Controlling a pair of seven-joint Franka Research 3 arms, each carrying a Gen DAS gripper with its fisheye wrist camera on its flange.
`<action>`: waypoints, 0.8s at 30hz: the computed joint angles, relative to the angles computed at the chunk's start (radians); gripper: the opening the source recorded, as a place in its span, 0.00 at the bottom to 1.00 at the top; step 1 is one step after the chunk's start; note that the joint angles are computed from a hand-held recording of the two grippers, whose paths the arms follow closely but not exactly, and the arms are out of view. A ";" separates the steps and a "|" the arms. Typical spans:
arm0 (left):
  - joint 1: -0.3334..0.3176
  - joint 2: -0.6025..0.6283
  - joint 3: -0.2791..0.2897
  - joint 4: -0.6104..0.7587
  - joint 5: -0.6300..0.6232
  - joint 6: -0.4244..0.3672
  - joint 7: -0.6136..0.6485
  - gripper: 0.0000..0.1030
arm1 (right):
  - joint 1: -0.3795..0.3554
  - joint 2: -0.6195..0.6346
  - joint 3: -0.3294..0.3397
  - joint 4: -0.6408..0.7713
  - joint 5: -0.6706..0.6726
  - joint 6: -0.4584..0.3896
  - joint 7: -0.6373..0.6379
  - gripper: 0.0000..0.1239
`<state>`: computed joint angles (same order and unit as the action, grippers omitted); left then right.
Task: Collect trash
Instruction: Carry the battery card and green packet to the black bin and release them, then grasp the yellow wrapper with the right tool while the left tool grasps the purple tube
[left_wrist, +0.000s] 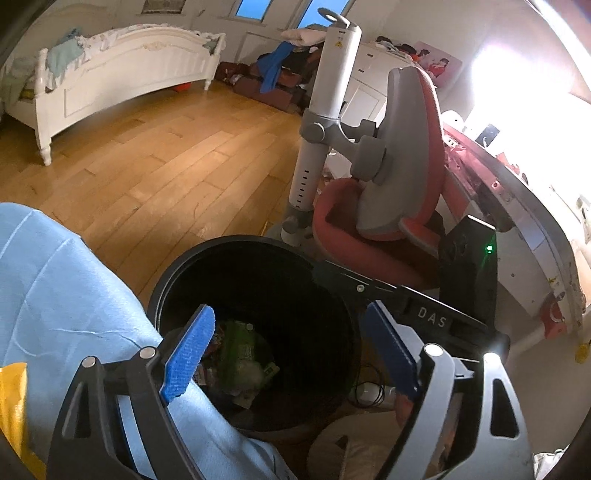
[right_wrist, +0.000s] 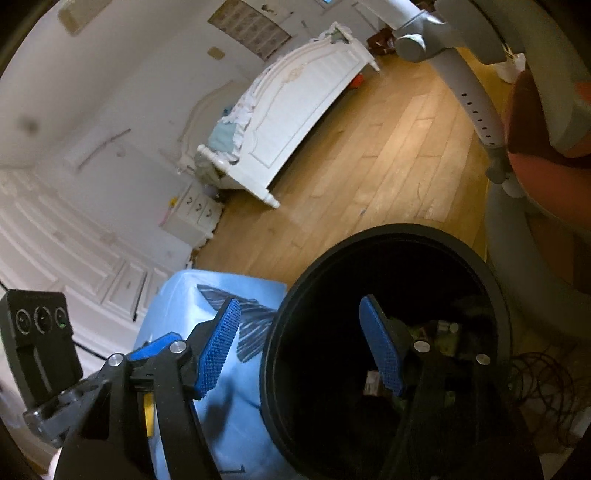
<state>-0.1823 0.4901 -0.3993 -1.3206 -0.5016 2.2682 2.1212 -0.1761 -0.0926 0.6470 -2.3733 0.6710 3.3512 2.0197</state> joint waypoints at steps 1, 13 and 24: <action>0.003 -0.008 -0.001 -0.010 -0.002 0.005 0.005 0.82 | 0.020 -0.004 -0.019 -0.006 -0.001 0.003 0.005 0.55; 0.082 -0.224 0.024 -0.247 -0.188 0.090 0.138 0.91 | -0.144 -0.112 0.191 -0.004 -0.008 -0.037 0.054 0.56; 0.133 -0.434 0.197 -0.473 -0.376 0.165 0.235 0.92 | -0.425 -0.098 0.511 0.157 -0.307 -0.143 0.246 0.58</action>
<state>-0.0488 0.0560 -0.2024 -1.7935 -0.8779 2.4335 2.3564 -0.6009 -0.1904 1.1578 -2.2160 0.3642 3.2084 2.2656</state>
